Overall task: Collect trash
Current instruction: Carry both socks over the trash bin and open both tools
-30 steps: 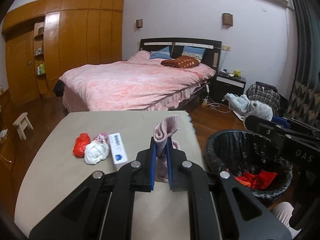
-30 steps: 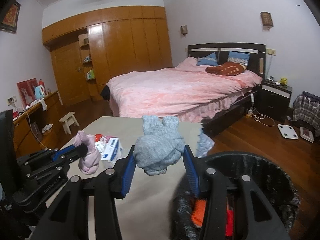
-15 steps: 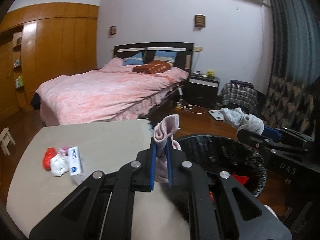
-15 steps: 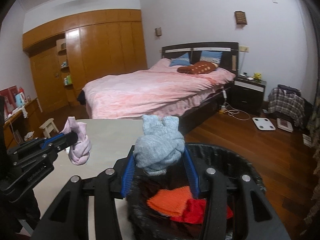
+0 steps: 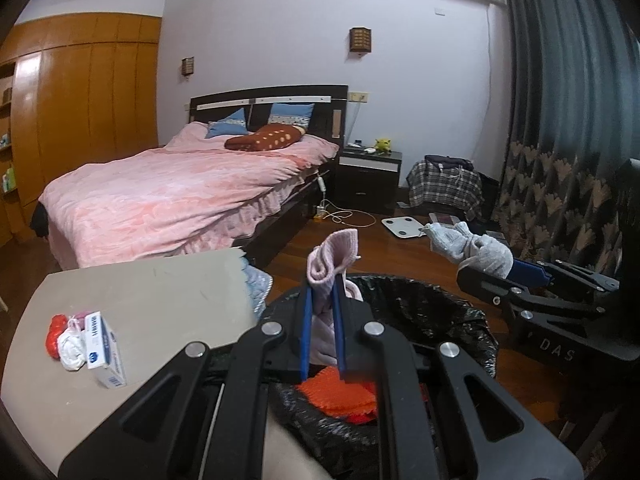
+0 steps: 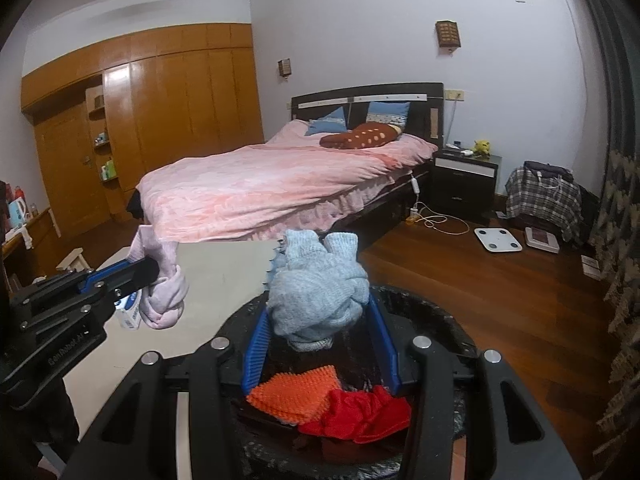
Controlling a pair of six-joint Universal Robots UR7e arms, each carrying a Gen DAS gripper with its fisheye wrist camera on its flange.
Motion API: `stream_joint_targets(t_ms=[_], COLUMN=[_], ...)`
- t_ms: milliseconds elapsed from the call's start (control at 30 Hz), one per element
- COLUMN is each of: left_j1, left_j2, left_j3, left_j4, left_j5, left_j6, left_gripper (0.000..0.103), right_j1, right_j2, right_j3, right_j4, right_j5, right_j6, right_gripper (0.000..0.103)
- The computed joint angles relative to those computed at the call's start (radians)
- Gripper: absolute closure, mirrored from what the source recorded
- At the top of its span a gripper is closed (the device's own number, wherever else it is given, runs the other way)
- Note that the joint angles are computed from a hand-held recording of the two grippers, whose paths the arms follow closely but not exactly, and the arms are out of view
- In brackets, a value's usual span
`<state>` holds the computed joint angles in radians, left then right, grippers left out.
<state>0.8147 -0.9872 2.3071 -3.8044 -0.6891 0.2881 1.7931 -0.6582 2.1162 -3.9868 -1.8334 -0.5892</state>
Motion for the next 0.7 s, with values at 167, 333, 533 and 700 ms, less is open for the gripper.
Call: stream_joint_targets(t_ms=[167,333,533,700], left_j1=[0.000,0.010,0.026,0.054], left_j2=[0.025,0.045,0.072,0.091], left_j3=[-0.022,-0.043,-0.069,-0.102], left_j4=[0.004,0.017,0.027,0.051], left_j5=[-0.030,-0.060,-0.080,-0.107], left_j6=[0.016,0.018,0.021,0.028], left_gripper=[0.094,0.094,0.094,0.094], right_j1=[-0.018,-0.032,-0.049,-0.055], right_j2=[-0.009,-0.012,-0.012,-0.006], right_j3=[-0.001,-0.007,-0.020,-0.033], right_j4=[0.000,0.002,0.014,0.026], right_j5=[-0.003,-0.004,-0.002,-0.014], right_j6=[-0.007,-0.009,-0.004,0.004], right_gripper=[0.057,0.057,0.057,0.057])
